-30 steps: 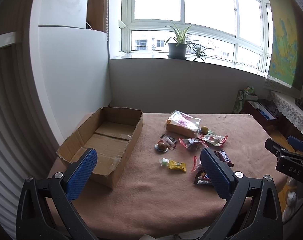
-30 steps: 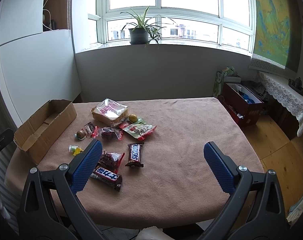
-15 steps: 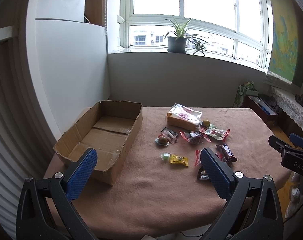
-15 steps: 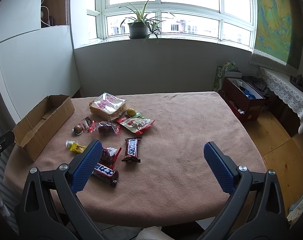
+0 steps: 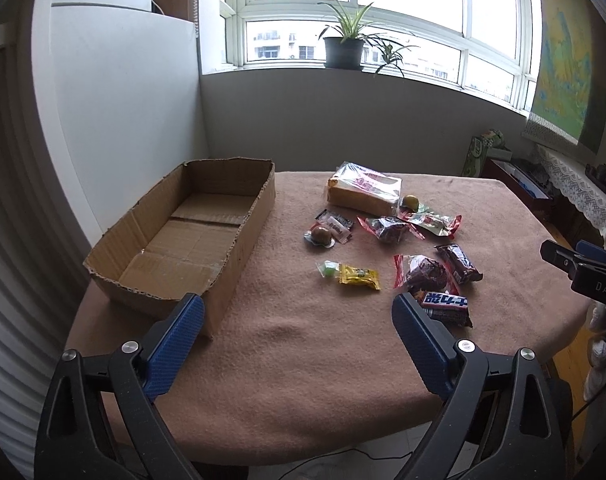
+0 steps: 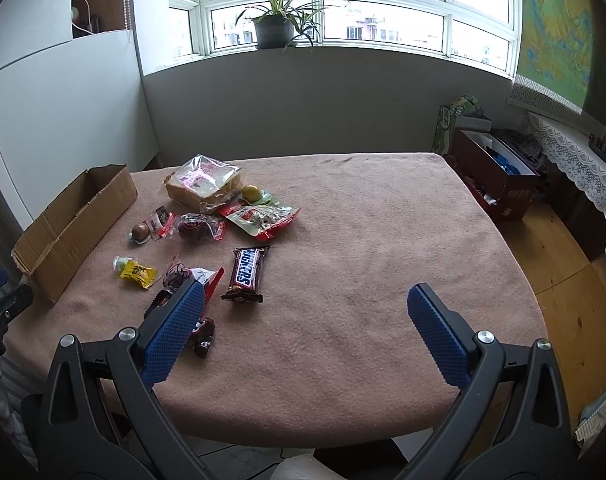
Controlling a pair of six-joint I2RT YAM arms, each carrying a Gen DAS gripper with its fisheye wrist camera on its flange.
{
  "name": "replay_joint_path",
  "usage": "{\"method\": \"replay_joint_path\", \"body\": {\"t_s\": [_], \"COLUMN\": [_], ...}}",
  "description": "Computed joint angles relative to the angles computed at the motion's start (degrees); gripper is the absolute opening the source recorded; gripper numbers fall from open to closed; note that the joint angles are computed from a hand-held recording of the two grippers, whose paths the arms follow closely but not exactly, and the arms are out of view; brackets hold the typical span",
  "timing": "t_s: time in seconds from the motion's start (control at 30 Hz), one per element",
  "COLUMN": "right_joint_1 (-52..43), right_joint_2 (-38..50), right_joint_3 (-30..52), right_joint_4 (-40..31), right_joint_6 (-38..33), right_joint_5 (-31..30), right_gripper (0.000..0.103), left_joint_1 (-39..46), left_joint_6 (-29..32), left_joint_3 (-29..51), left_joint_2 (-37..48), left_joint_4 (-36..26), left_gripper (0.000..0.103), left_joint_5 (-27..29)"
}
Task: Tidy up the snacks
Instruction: 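Move the left tool toward the yellow candy packet while the right tool approaches the Snickers bar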
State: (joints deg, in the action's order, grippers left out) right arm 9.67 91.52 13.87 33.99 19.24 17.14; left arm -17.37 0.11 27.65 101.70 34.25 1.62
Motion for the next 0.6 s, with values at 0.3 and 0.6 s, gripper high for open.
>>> {"method": "replay_joint_path", "body": {"t_s": [0.3, 0.6], "right_joint_1": [-3.33, -6.20], "right_joint_2": [9.00, 15.37], "right_joint_3": [4.08, 8.93], "right_joint_4": [2.28, 1.43], "right_joint_6": [-1.92, -3.01], "right_joint_5": [-6.91, -12.60], "right_gripper": [0.092, 0.086], "left_joint_1": [-0.47, -1.98], "left_joint_6": [-0.02, 0.64], "left_joint_3": [5.92, 9.74], "left_joint_2": [6.43, 11.15], "left_joint_4": [-5.09, -7.09], "left_gripper": [0.080, 0.076], "left_joint_5": [4.70, 6.32]}}
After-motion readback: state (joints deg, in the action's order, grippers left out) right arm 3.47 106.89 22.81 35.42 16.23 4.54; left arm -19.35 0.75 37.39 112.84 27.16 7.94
